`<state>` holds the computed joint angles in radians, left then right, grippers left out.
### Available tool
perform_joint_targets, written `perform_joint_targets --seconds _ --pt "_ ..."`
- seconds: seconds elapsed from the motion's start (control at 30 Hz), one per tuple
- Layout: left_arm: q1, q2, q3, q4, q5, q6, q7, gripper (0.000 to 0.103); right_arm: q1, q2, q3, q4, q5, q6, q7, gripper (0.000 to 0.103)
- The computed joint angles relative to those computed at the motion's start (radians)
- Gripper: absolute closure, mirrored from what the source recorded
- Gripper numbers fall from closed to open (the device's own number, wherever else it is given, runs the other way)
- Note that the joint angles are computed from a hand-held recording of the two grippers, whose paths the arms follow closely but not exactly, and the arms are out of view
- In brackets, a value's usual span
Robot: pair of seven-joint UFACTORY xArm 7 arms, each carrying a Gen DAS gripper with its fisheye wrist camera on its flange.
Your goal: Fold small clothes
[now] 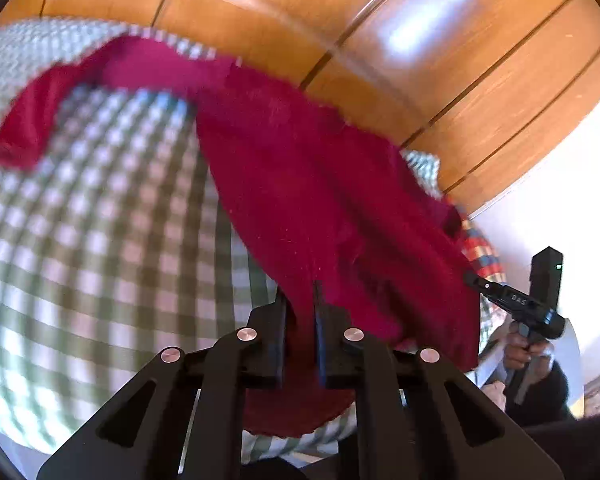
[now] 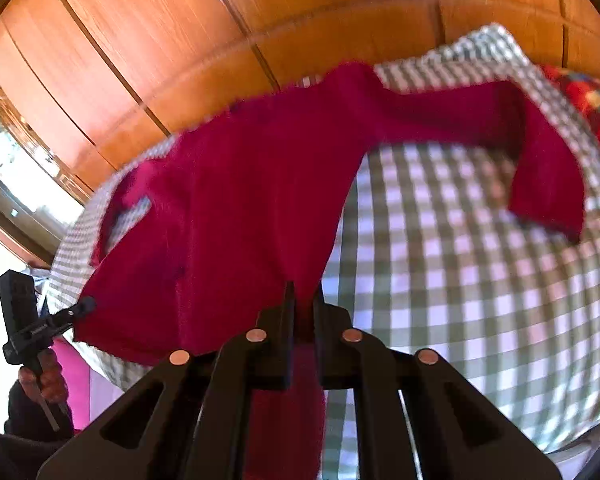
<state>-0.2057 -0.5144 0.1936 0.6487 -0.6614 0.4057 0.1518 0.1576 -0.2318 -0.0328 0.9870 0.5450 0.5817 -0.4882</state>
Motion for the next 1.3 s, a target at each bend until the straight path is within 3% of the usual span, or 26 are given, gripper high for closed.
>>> perform_joint_targets --seconds 0.17,0.3,0.4,0.5,0.53,0.57,0.6,0.7,0.8,1.0,1.07,1.2,1.3 --pt "0.085 -0.145 -0.040 -0.072 0.133 0.120 -0.044 0.093 -0.042 -0.033 0.001 -0.058 -0.115 0.036 0.032 0.097" --pt "0.128 -0.151 -0.063 -0.150 0.211 0.230 -0.121 0.093 -0.081 0.004 0.025 -0.116 -0.253 0.023 0.094 0.097" --pt "0.119 -0.127 -0.079 -0.161 0.233 0.254 -0.142 0.093 -0.079 0.020 0.023 -0.119 -0.278 0.012 0.096 0.095" --pt "0.080 -0.137 -0.044 -0.147 0.174 0.197 -0.110 0.078 -0.074 0.027 0.005 -0.086 -0.245 0.024 0.057 0.084" --pt "0.079 -0.129 -0.047 -0.136 0.171 0.166 -0.108 0.066 -0.083 0.032 0.004 -0.074 -0.250 0.005 0.069 0.065" --pt "0.080 -0.119 -0.056 -0.123 0.175 0.126 -0.109 0.057 -0.097 0.023 0.009 -0.079 -0.271 -0.028 0.099 0.056" --pt "0.077 -0.100 -0.064 -0.106 0.181 0.088 -0.109 0.055 -0.117 0.030 0.015 -0.070 -0.305 -0.071 0.149 0.050" --pt "0.060 -0.007 -0.080 -0.038 0.200 0.012 -0.120 0.054 -0.183 0.074 0.019 -0.024 -0.413 -0.160 0.315 0.051" --pt "0.049 0.120 -0.090 0.044 0.211 -0.038 -0.133 0.048 -0.245 0.159 0.029 0.059 -0.618 -0.206 0.486 0.052" --pt "0.025 0.301 -0.127 0.201 0.175 -0.040 -0.104 0.045 -0.210 0.342 -0.010 0.240 -0.966 -0.190 0.690 0.059" --pt "0.031 0.341 -0.155 0.241 0.185 -0.030 -0.107 0.045 -0.200 0.405 -0.011 0.299 -0.956 -0.157 0.652 0.061" --pt "0.057 0.392 -0.195 0.295 0.249 -0.008 -0.132 0.045 -0.151 0.476 -0.059 0.392 -1.033 -0.104 0.692 0.094" --pt "0.065 0.415 -0.206 0.316 0.248 -0.005 -0.136 0.045 -0.183 0.467 -0.070 0.441 -0.961 -0.140 0.713 0.096"
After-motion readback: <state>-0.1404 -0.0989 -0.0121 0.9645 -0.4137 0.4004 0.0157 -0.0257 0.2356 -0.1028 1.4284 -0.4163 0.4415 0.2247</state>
